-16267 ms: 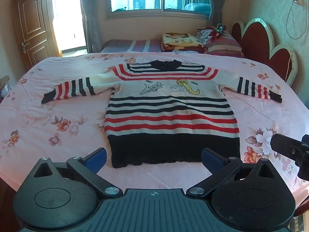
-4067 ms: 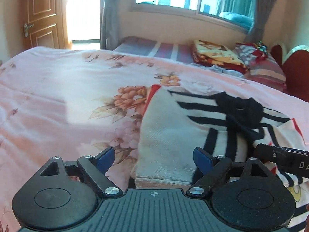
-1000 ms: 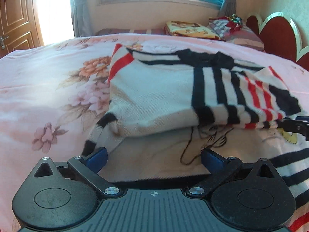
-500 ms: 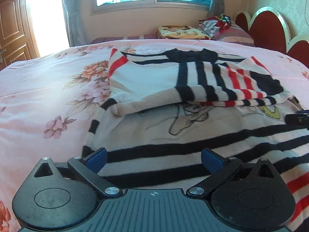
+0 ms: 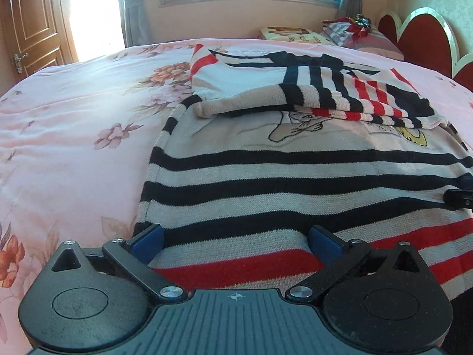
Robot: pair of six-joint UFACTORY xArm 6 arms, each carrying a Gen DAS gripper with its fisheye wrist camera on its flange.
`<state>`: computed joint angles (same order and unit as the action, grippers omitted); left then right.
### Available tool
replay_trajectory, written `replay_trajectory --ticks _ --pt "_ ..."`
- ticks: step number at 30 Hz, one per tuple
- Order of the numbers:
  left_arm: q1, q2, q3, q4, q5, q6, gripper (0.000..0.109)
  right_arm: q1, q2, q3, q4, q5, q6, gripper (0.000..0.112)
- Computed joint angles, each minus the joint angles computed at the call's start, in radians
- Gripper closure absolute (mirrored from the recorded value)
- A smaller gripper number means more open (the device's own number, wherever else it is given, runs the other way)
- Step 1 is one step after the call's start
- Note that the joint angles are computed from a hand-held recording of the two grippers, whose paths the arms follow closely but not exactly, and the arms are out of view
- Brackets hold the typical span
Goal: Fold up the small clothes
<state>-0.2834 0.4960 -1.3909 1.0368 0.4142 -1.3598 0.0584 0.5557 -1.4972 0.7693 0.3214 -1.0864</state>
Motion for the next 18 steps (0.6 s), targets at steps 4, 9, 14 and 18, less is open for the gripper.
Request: replay_trajectory --ticks 4,9,14,18 --pt "-0.013 -0.008 0.007 0.007 0.033 -0.043 0.006 -0.027 -0.030 0.046 0.079 -0.017 -0.081 0.061" --pt "-0.029 -0.013 -0.004 -0.077 0.078 0.001 0.006 -0.017 -0.070 0.092 0.035 -0.039 -0.009 0.059" --pt "-0.045 -0.032 0.009 -0.111 0.078 0.042 0.006 0.005 -0.149 0.163 0.144 -0.007 -0.046 0.059" --pt "-0.045 -0.036 0.023 -0.080 0.016 0.052 0.006 0.051 -0.204 0.234 0.190 -0.032 -0.053 0.058"
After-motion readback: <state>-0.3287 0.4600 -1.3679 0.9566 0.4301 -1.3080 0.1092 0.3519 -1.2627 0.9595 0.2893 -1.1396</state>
